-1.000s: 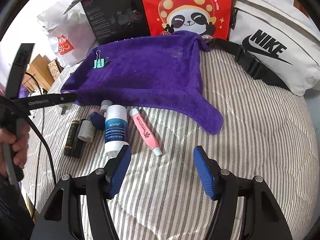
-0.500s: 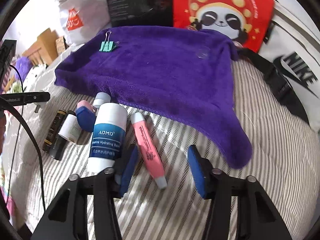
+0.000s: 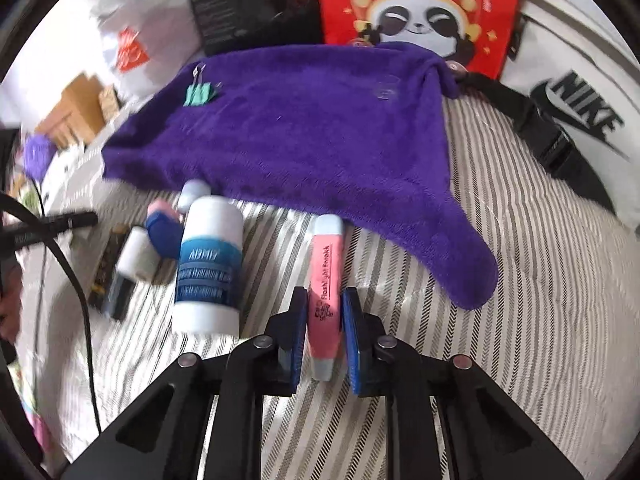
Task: Organize rigid objects
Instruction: 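Lift the white charger with the left tool while the right tool grasps the pink highlighter, then carry the charger and the highlighter toward the purple towel with both tools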
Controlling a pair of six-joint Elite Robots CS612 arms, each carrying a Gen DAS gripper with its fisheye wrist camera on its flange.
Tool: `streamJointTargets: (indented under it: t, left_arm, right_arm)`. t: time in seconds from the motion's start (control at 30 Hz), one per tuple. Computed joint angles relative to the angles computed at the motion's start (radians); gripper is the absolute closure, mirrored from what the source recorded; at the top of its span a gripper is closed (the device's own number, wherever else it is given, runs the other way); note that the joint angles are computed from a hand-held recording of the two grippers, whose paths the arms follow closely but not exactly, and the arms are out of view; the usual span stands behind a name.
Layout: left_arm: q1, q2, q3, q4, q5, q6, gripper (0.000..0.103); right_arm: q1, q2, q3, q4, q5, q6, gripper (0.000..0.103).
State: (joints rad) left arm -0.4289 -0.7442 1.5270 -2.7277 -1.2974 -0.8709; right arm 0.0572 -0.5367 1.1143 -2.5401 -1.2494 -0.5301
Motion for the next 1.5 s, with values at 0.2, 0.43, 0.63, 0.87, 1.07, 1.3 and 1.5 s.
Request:
streamJointTargets:
  t: [0.2,0.43,0.63,0.87,1.07,1.3,1.5]
  left_arm:
    - [0.001,0.001,0.0,-0.004,0.0,-0.007,0.074]
    - [-0.003,0.003,-0.004,0.01,0.016,0.013,0.074]
    - [-0.018,0.011,-0.017,0.038,0.074,0.033,0.074]
    - [-0.045,0.021,0.011,-0.047,0.179,0.054,0.075]
    - [-0.058,0.032,0.038,-0.153,0.238,0.086,0.075]
    - [-0.056,0.034,0.04,-0.168,0.23,0.085,0.075]
    - [-0.056,0.033,0.042,-0.17,0.231,0.086,0.075]
  right_arm:
    - [0.01,0.012,-0.013,-0.026,-0.024,-0.002,0.084]
    - [0.017,0.006,0.002,-0.05,-0.066,-0.018,0.086]
    - [0.013,0.005,0.028,-0.125,-0.042,-0.008,0.086]
    - [0.003,0.006,0.073,-0.251,0.002,0.036,0.086]
    - [0.002,0.009,0.088,-0.304,0.008,0.051,0.086]
    - [0.001,0.009,0.088,-0.303,0.014,0.055,0.086]
    - [-0.001,0.008,0.09,-0.301,0.021,0.059,0.085]
